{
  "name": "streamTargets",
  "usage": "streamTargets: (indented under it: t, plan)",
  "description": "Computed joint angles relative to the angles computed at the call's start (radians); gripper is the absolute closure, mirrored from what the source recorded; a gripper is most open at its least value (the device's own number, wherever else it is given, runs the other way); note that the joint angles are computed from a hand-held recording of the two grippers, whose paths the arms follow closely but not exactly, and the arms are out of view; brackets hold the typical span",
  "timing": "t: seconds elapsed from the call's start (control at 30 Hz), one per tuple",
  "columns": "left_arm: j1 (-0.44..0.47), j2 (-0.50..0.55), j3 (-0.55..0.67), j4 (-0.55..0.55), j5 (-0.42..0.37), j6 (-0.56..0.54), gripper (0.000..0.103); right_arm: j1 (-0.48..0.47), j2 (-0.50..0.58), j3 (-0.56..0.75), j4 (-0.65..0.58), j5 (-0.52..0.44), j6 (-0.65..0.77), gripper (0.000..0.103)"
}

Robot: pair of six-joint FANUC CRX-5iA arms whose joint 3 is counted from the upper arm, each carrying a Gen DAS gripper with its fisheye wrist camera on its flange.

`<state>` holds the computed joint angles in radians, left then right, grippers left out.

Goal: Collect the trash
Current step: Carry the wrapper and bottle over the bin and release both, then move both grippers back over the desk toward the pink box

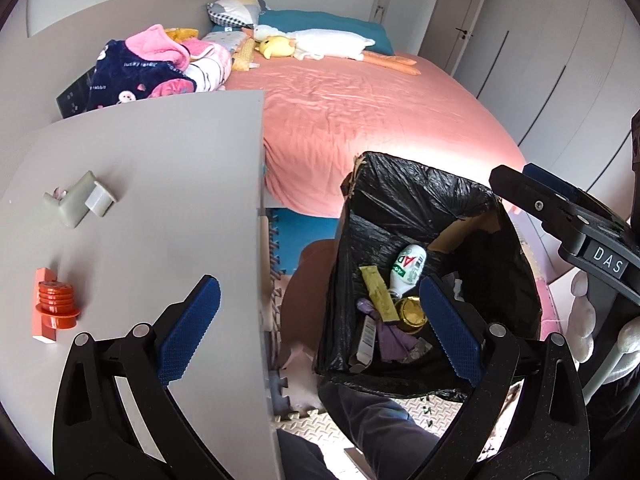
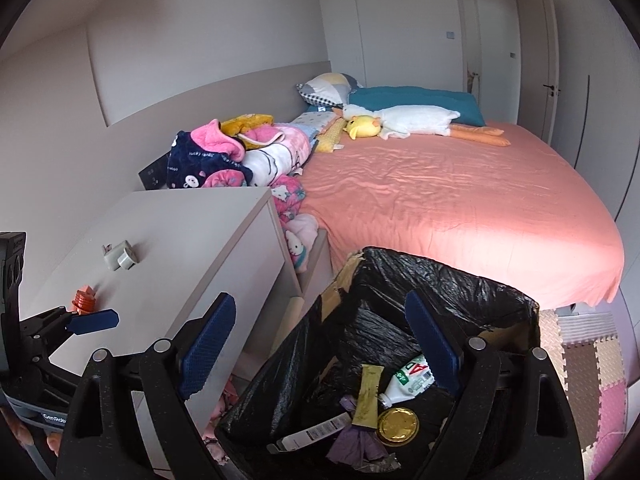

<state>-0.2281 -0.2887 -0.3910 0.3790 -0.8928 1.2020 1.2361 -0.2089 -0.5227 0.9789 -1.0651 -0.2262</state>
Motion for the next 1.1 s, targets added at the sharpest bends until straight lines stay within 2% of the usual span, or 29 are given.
streamTargets:
  t: [0.47, 0.9, 1.1]
  plan:
    - [0.155, -0.092, -0.07, -0.01, -0.016, -0.026, 0.007, -0.027, 0.119, 0.089, 0.011, 0.156, 0.05, 0.016]
    - [0.323, -0.181, -0.134, -0.018, -0.023, -0.061, 0.007, -0.046, 0.203, 0.137, 0.083, 0.302, 0.003, 0.016]
    - [0.401, -0.203, -0.157, -0.007, -0.038, -0.094, 0.007, -0.052, 0.248, 0.181, 0.062, 0.357, 0.036, 0.016]
